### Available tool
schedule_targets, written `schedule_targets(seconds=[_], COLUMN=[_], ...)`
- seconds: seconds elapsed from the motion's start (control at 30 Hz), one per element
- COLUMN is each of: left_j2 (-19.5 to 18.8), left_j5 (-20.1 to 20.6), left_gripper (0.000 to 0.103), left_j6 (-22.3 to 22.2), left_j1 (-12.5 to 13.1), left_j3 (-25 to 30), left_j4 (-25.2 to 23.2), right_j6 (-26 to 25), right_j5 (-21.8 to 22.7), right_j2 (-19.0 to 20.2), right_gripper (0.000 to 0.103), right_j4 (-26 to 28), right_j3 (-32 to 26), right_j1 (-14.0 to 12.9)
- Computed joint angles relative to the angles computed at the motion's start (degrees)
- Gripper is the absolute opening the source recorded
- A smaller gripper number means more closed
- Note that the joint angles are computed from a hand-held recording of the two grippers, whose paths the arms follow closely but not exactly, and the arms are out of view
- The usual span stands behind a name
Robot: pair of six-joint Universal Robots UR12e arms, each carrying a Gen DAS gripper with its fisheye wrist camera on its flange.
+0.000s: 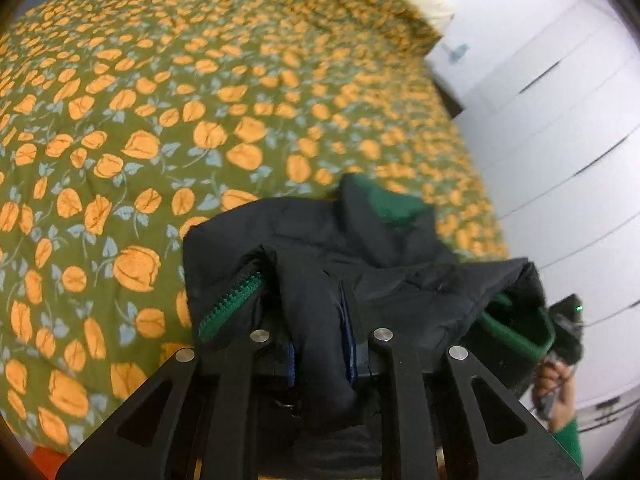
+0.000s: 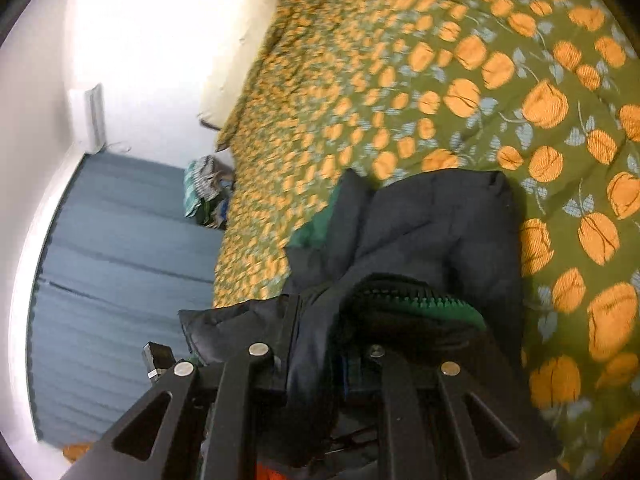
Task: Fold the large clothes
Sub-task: 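Lay the folded hem onto the collar and open both tools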
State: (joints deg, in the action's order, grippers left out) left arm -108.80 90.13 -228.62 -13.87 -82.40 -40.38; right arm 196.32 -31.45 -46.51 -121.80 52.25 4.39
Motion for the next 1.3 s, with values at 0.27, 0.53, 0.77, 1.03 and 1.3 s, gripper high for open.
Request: schedule_targets(seconds=[0.27,0.53,0.77,1.03,1.3], left_j2=[-0.77,2.09,3.97,4.78,4.22], left_j5=[-2.35,-1.66,2.14,2.58,2.83], left_gripper=[0.053,0.093,0.093,0.093,0.093], left_j6=[-0.5,-0.33,4.6,9.28,13.85], left_j1=[0.45,0.57,-0.31,-1.21,-1.59], left_j3=[0.34,-1.89,-3.9,-6.07,-5.53], left_j4=[0.27,8.9,2.79,-1.59,-2.03], right_j6=[10.12,12.46,-3.18,-19.81,-21.68], right_j5=[-1.72,-0.42,-7.0,-17.5,-21.29], right_j2=[1.8,1.52,-3.12,-7.19,-7.95], right_gripper=[0.022,0.083,0.091,0.091,0.091], right_j4=[-5.04,-8.15,-4.17,1.9,0.4], right_j3=[0.43,0.08,2.93,5.98,6.2], right_j1=[0.24,0.08,0.15,0.81,1.52])
